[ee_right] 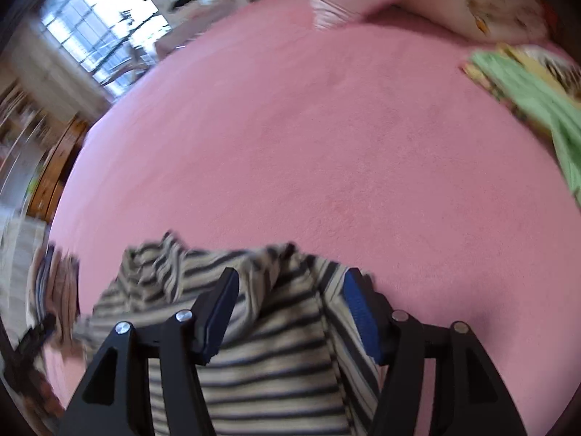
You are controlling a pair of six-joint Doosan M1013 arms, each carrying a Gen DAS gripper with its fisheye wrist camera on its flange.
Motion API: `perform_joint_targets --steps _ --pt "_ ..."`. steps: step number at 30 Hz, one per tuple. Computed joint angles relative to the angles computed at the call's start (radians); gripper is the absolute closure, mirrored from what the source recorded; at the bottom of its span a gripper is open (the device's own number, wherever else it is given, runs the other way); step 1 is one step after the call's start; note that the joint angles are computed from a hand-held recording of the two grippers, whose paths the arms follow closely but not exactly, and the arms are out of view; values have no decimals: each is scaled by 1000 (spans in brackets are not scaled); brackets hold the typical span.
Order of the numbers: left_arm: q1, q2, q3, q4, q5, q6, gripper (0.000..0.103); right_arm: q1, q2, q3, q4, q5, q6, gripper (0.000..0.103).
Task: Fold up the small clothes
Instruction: 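Release the hem with both tools and press the folded shirt flat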
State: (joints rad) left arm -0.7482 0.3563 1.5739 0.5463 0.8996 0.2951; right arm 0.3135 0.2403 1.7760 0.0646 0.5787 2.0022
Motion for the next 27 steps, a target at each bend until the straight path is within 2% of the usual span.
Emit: perform_joint_targets --steps 1,2,3,4,6,7,9,12,17,21,27 --pt "-11 -3 4 7 2 27 35 12 -16 13 -36 -16 -6 43" --pt "-27 -7 11 11 -3 66 37 21 -26 23 -58 -29 -11 48" --pt "-36 -10 16 8 -10 94 45 29 -34 28 -66 -29 -26 58" --pt "-46 -12 21 -3 -19 131 52 30 -41 36 -48 -29 -54 63" --pt "-55 -7 25 -71 -41 226 70 36 -49 49 2 -36 -122 82" --pt "-57 -2 26 -109 -47 266 73 42 -49 52 7 -31 -141 85" --pt "-57 12 22 -142 -45 296 88 59 -35 48 2 -14 -167 90" --pt "-46 31 18 -224 -59 354 92 79 -8 40 5 4 -188 94" --pt "-27 70 -4 -298 -67 425 93 99 52 6 -26 33 -162 95" --pt "-18 93 -26 -296 -51 438 93 106 91 -20 -45 37 -139 95" --pt "-1 124 -61 -285 -67 430 93 105 127 -67 -40 9 -125 95"
